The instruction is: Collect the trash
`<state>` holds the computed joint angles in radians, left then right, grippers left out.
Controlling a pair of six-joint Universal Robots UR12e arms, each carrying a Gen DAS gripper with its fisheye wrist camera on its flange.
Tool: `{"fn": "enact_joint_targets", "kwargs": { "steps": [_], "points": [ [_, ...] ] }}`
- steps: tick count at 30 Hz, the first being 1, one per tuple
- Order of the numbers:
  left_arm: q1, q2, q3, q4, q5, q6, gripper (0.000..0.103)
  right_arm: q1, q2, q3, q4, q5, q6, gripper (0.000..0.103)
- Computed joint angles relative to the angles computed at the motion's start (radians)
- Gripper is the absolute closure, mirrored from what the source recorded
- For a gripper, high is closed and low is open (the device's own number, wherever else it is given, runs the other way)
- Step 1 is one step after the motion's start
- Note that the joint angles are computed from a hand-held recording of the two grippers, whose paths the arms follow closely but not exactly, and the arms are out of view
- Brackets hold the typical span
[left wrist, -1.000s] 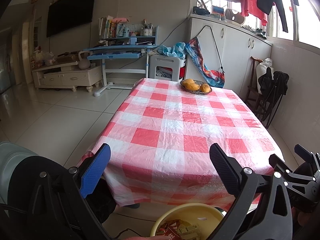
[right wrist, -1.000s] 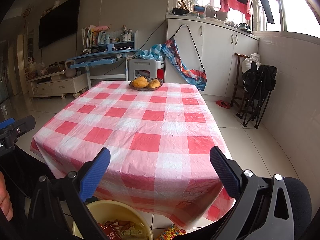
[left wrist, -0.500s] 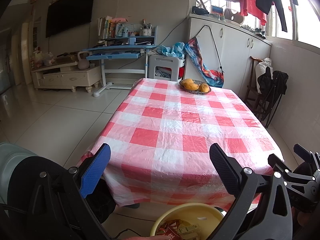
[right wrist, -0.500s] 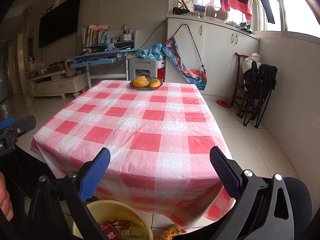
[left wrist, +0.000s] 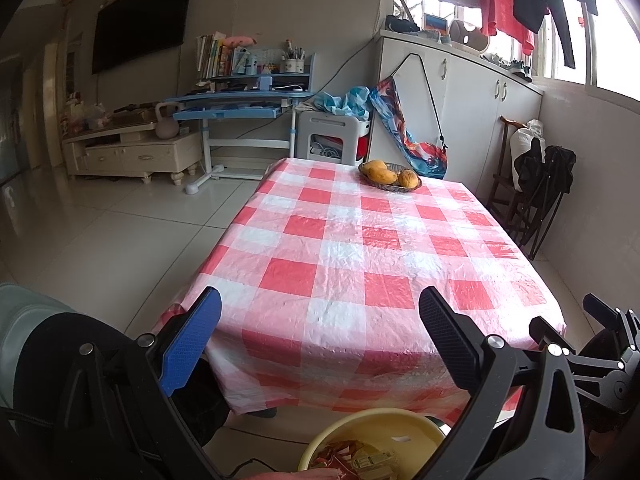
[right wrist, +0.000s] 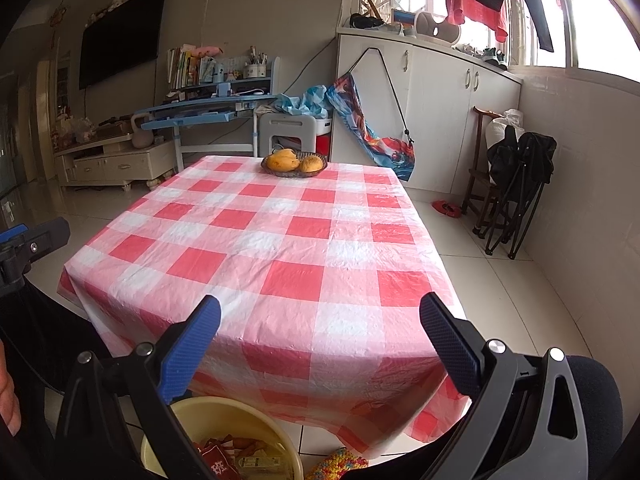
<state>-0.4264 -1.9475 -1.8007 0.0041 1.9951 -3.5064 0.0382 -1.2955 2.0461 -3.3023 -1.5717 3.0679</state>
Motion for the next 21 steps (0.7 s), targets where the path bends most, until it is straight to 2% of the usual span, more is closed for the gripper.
{"fn": "enact_joint_targets", "kwargs": {
  "steps": [16,21],
  "points": [
    [0.001,0.002,-0.001,0.0,-0.003,-0.001,0.007,0.0,-0.002,-0.003,0.006,0.001,-0.002,0.008],
    [0.003,0.006,-0.004,0.003,-0.029,-0.002,0.007,-0.003,-0.005,0.0,0.008,0.006,0.005,0.008]
  ]
}}
